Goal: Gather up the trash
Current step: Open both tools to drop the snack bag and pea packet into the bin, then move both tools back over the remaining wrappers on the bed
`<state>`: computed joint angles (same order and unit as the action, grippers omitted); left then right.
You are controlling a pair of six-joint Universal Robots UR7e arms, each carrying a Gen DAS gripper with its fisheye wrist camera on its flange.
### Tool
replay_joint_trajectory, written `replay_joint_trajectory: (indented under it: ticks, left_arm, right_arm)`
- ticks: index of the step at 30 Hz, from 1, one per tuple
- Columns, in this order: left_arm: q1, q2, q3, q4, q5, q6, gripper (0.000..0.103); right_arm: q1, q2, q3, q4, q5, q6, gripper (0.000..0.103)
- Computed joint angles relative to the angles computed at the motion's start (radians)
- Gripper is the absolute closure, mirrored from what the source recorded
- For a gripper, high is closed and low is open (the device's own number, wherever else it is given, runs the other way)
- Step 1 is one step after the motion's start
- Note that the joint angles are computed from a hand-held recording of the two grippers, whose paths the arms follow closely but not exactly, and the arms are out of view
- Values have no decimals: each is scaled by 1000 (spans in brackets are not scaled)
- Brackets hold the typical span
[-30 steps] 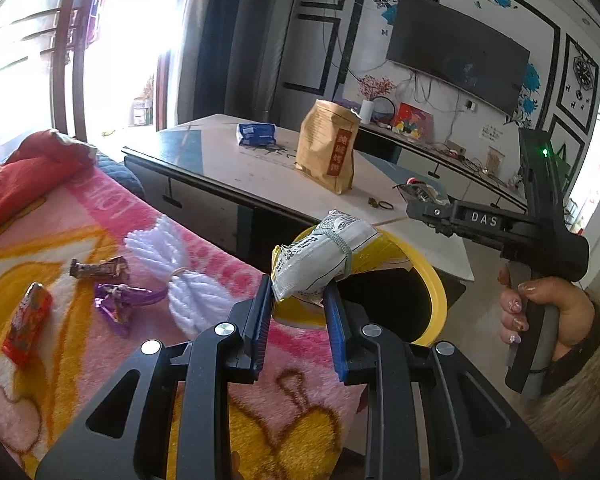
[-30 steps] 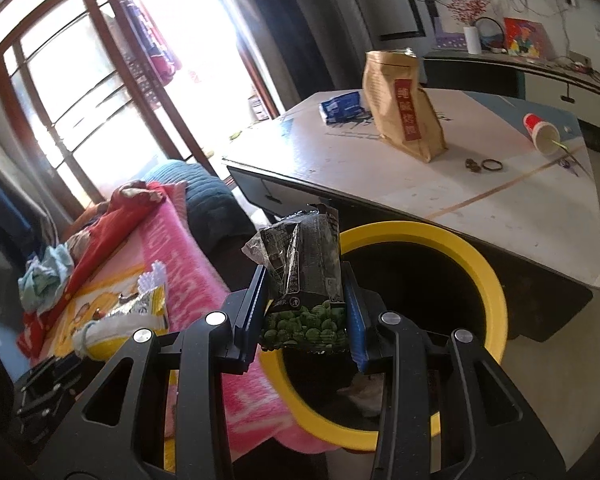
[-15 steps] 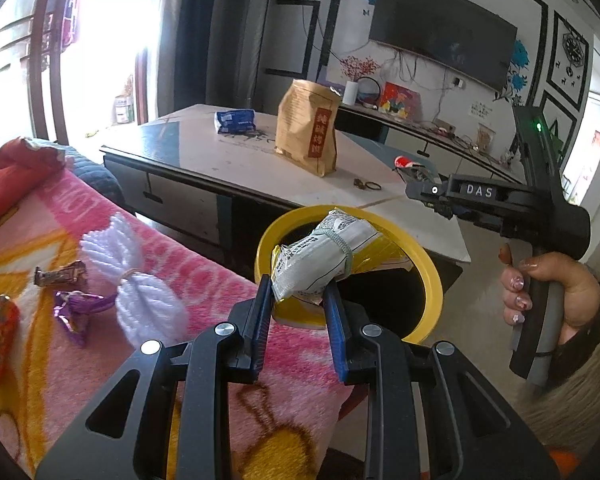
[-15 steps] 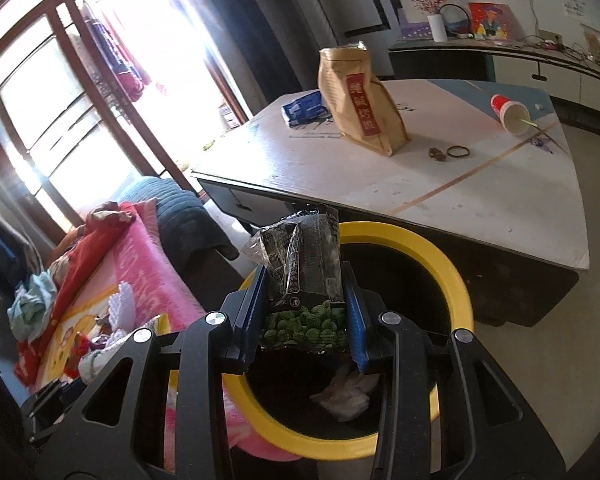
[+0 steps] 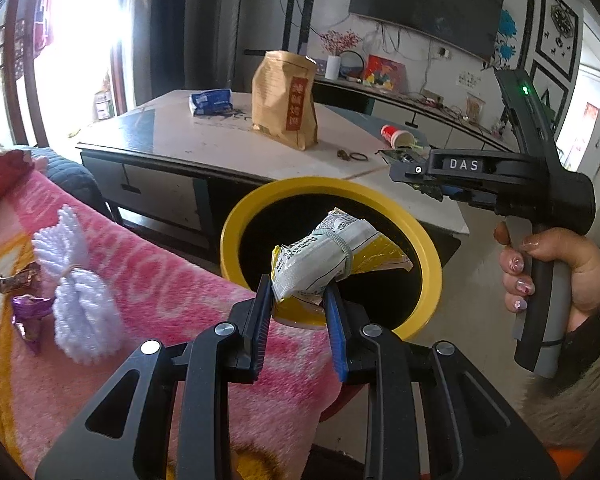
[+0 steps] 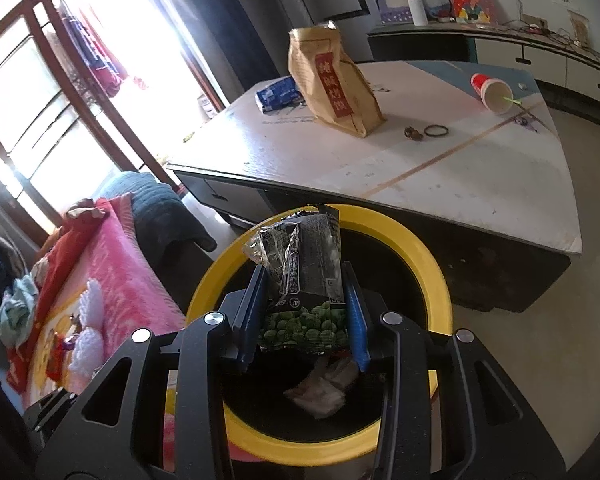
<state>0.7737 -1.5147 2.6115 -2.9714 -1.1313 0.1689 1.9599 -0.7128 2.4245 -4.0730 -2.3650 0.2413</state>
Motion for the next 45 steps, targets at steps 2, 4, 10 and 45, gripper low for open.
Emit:
replay_joint_trajectory:
  ticks: [2, 4, 10, 45]
  left_arm:
    - [-4, 25, 0, -10, 2, -1, 78]
    - [2, 49, -5, -19, 0, 3, 78]
    - [13, 118, -19, -59, -5, 13, 77]
    - [26, -127, 18, -147, 125, -37, 8]
  right_arm:
    - [-8, 2, 3, -1, -1, 6, 73]
    - [-18, 5, 8, -4, 3, 8, 73]
    - [-33, 6, 15, -13, 15, 18, 69]
    - [166, 45, -104, 76, -69, -51, 29]
